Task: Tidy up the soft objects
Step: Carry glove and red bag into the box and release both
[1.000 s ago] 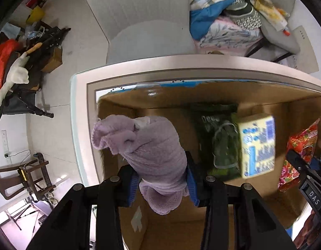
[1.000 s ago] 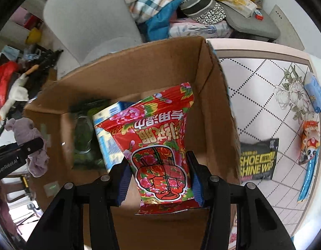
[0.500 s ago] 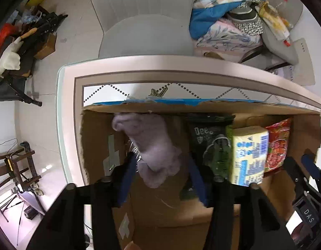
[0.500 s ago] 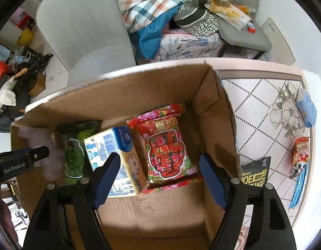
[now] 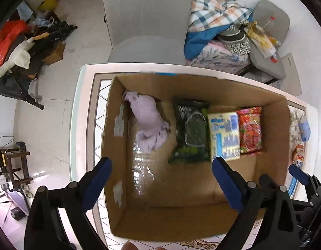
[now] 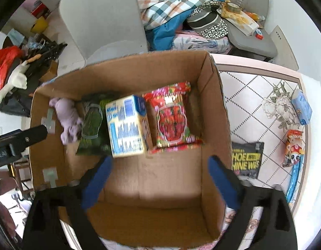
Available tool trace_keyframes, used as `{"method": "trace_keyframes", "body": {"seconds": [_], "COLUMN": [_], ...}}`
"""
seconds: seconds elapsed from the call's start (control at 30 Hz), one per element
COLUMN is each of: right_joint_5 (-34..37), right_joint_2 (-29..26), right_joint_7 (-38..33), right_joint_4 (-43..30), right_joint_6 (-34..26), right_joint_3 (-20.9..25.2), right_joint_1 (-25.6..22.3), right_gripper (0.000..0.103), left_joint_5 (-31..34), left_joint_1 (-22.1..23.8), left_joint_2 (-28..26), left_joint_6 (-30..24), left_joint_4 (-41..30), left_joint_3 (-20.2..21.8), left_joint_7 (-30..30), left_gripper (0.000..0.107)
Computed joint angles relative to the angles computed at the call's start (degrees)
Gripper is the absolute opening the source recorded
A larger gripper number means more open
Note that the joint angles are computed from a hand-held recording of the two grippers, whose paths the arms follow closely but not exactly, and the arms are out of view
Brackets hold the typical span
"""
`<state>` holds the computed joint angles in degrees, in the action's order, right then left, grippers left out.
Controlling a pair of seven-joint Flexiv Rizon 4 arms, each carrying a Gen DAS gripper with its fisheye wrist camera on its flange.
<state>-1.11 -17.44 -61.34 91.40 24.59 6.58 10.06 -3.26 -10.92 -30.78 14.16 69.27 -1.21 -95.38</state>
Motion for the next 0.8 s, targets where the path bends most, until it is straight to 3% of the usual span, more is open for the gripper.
{"method": "trace_keyframes", "body": {"seconds": [0.4, 0.53, 0.8], "right_joint_5": [-2.41, -1.88, 0.35], "right_joint_2": [14.07, 18.50, 25.25], "right_joint_7": [-0.13, -0.10, -0.98], "right_joint_4": [10.31, 12.62, 14.75], "right_joint_6": [2.92, 3.07, 2.93], "right_joint_3": [1.53, 1.85, 2.02], "right_joint_1": [0.63, 0.78, 1.37], "right_gripper": [0.103, 0.103, 0.103], "left_joint_5": [1.41, 1.08, 7.45], "left_joint_1": [-1.90, -1.79, -3.25], "left_joint_2": [16.48, 20.36, 25.97], "left_joint_6": [12.71, 13.94, 14.15], "left_joint_4": [17.36, 20.66, 22.89], "left_joint_3": [-0.46, -0.97, -2.15], "left_joint_7": [-2.20, -2.41, -5.63], "left_gripper": [0.102, 0.102, 0.102]}}
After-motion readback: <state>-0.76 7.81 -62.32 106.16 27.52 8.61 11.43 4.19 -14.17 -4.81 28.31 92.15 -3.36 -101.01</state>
